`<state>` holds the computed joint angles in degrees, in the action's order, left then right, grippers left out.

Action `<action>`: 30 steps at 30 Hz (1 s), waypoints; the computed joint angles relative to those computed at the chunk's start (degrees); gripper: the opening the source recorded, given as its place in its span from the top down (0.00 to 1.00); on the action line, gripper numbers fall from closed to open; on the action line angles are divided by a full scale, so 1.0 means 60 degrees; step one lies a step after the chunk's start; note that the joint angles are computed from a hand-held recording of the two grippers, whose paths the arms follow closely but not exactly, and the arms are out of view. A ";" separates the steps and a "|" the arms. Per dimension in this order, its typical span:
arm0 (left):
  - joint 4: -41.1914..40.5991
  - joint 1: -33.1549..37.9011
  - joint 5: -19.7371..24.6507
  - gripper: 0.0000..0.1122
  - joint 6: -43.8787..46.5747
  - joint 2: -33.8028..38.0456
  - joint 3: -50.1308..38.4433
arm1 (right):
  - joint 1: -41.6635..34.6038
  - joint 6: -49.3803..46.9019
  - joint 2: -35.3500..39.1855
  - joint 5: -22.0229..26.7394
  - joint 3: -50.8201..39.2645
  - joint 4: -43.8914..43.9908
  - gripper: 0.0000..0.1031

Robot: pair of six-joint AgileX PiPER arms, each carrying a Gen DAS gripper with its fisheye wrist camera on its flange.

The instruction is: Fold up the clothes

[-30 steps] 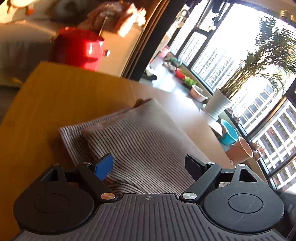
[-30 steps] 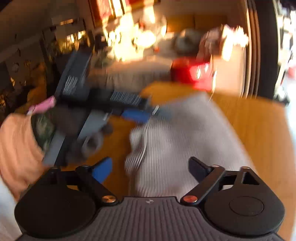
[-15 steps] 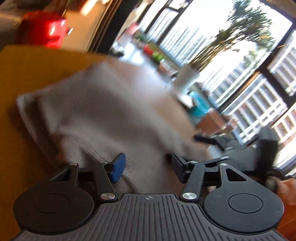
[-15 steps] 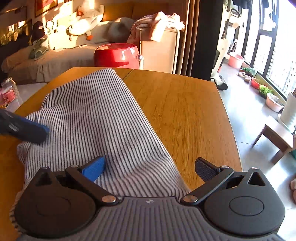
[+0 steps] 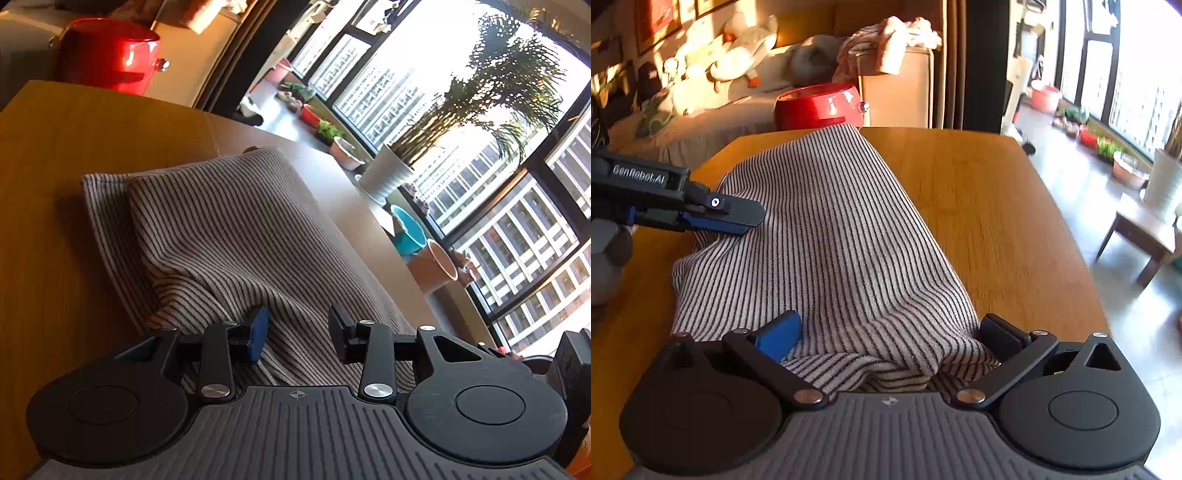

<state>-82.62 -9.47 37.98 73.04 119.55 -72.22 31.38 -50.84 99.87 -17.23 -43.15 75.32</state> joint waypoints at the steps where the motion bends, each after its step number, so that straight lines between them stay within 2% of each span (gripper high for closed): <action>1: -0.0011 0.0012 0.0024 0.64 0.0041 0.0013 -0.0007 | -0.0151 0.0380 -0.0023 0.0193 0.0037 -0.0360 0.00; 5: -0.0020 0.0114 0.0131 0.66 0.0201 0.0111 -0.0093 | -0.0194 0.0554 -0.0150 0.0263 0.0181 -0.0641 0.00; 8: 0.0012 0.0196 0.0166 0.69 0.0259 0.0203 -0.0210 | 0.0061 0.1241 -0.0564 -0.0236 0.0512 -0.1878 0.02; 9: 0.0010 0.0218 0.0144 0.69 0.0281 0.0205 -0.0221 | 0.0084 0.1425 -0.0656 -0.0220 0.0537 -0.2300 0.08; 11: -0.0005 0.0254 0.0062 0.69 0.0326 0.0187 -0.0220 | 0.0123 0.1798 -0.0834 -0.0184 0.0575 -0.3154 0.27; 12: -0.0004 0.0267 0.0024 0.69 0.0314 0.0179 -0.0231 | 0.0139 0.1990 -0.0920 -0.0165 0.0588 -0.3589 0.44; 13: -0.0002 0.0262 -0.0031 0.69 0.0289 0.0168 -0.0245 | 0.0151 0.2187 -0.1004 -0.0140 0.0596 -0.4032 0.52; 15: -0.0004 0.0239 -0.0166 0.69 0.0303 0.0083 -0.0193 | -0.0021 0.2772 -0.0611 0.0583 0.0345 -0.4745 0.51; 16: -0.0025 0.0228 -0.0236 0.69 0.0360 0.0027 -0.0131 | 0.0094 0.2881 -0.0318 0.0528 0.0323 -0.4725 0.49; 18: -0.0077 0.0207 -0.0380 0.69 0.0497 -0.0089 0.0005 | 0.0506 0.2894 -0.0225 -0.0076 0.0533 -0.4596 0.49; 22: -0.0209 0.0116 -0.0777 0.68 0.0613 -0.0166 0.0025 | 0.0283 0.4666 -0.0445 0.0643 0.0539 -0.6522 0.45; 27: -0.0636 -0.0076 -0.1281 0.65 0.1174 -0.0138 0.0002 | 0.0323 0.5024 -0.0474 0.0468 0.0725 -0.6977 0.44; 30: -0.0925 -0.0110 -0.1319 0.56 0.1612 -0.0263 0.0208 | 0.0261 0.5035 -0.0792 0.0517 0.0790 -0.7237 0.44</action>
<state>-88.17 -10.13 30.07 82.72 117.97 -70.97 32.94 -20.63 95.12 -14.13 -38.41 31.90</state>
